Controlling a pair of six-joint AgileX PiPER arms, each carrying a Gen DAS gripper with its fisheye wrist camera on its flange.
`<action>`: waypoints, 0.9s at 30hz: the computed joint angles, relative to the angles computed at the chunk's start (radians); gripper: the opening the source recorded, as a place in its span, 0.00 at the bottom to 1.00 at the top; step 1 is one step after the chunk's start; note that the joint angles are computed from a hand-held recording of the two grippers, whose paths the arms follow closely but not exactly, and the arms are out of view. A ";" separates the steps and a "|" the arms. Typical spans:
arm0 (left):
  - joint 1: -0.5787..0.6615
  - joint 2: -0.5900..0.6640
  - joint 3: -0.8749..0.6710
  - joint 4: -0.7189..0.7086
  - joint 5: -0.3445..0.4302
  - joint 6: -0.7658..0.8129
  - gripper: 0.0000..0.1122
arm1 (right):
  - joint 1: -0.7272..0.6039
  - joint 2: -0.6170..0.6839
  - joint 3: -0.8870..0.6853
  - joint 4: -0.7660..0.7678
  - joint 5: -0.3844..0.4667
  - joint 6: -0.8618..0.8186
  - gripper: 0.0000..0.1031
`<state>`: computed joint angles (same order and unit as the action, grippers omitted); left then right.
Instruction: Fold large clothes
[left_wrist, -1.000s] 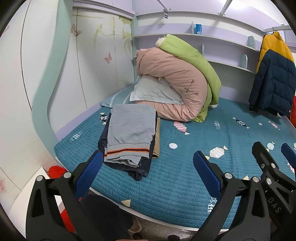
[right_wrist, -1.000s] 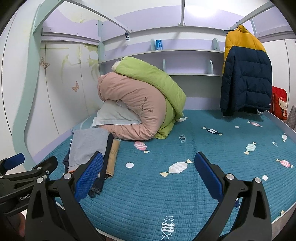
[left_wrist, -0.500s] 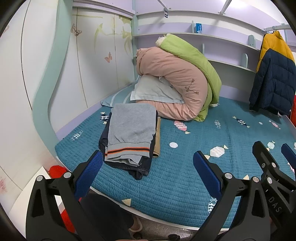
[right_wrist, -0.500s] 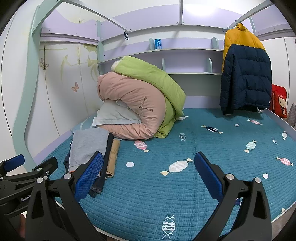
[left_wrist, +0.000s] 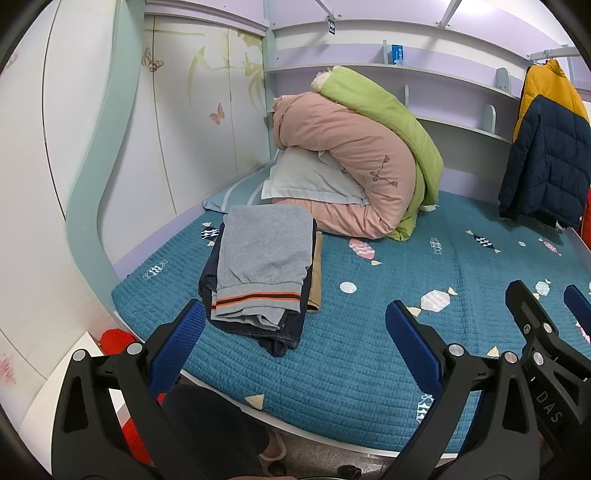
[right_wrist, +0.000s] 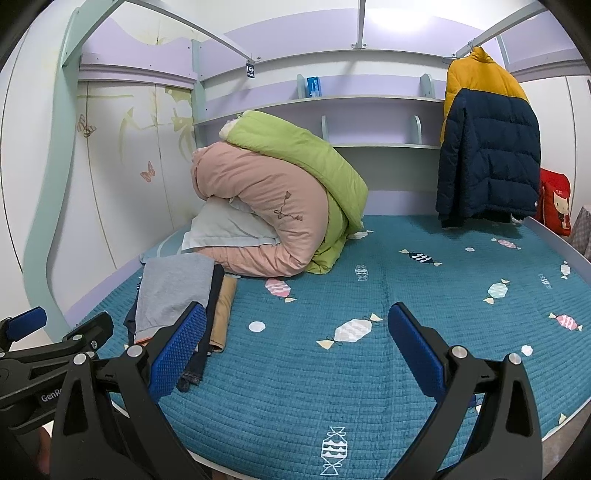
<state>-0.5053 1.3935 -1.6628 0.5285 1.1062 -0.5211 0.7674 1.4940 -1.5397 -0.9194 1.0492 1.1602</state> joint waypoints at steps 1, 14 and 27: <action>0.000 0.000 0.000 0.000 0.002 0.001 0.87 | 0.000 0.000 -0.001 0.001 0.000 0.000 0.93; 0.015 -0.007 0.009 -0.017 -0.013 0.014 0.87 | 0.001 -0.001 -0.004 0.004 0.000 0.004 0.93; 0.015 -0.008 0.011 -0.017 -0.011 0.017 0.87 | 0.001 -0.003 -0.001 0.005 -0.002 0.009 0.93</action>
<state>-0.4905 1.3853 -1.6515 0.5113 1.0956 -0.5038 0.7679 1.4906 -1.5406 -0.9147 1.0476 1.1687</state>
